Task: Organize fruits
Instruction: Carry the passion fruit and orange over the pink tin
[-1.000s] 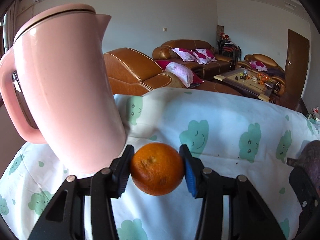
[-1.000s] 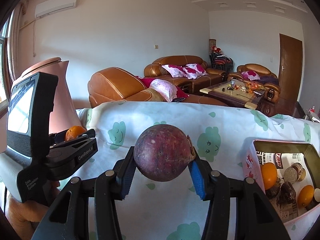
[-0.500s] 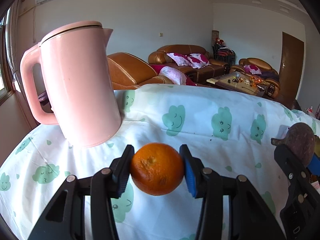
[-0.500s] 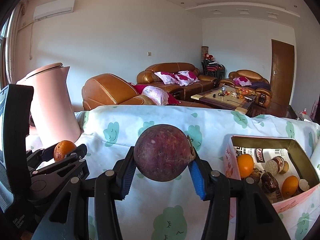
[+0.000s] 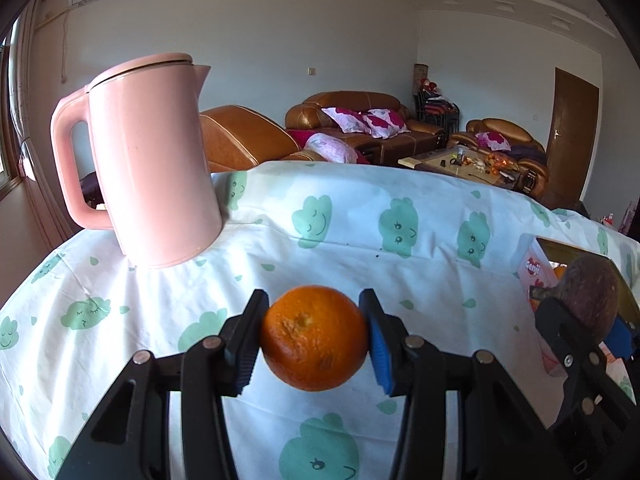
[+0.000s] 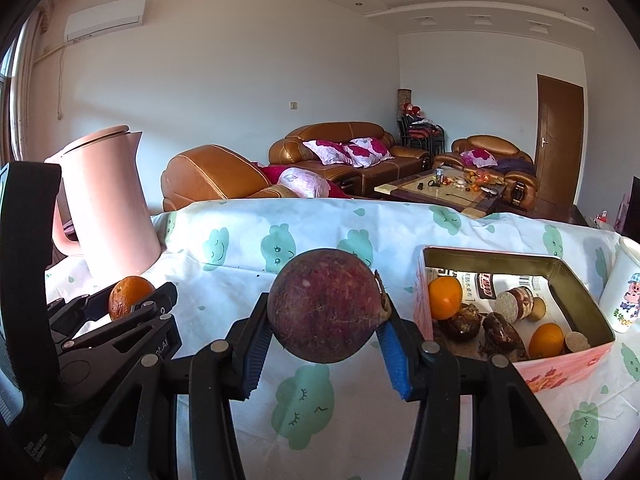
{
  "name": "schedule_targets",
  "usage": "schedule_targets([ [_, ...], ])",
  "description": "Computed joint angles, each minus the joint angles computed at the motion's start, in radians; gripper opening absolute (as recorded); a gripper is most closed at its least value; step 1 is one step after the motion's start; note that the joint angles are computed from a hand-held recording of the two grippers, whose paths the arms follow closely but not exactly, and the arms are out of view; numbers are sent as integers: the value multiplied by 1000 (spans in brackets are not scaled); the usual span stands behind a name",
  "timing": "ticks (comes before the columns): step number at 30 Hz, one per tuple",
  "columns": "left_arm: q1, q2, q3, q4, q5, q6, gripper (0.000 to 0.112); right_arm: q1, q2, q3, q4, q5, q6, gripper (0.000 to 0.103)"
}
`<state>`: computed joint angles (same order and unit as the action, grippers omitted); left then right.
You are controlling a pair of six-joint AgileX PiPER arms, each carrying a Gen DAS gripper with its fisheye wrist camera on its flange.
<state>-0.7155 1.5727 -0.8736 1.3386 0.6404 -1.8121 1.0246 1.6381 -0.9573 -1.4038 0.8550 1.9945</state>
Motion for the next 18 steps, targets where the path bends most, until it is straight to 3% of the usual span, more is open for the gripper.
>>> schedule_targets([
  [9,-106,12,-9,1,59,-27,49,27,-113,135,-16,29,28,52],
  [18,-242,53,-62,25,107,-61,49,74,-245,276,-21,132,24,52],
])
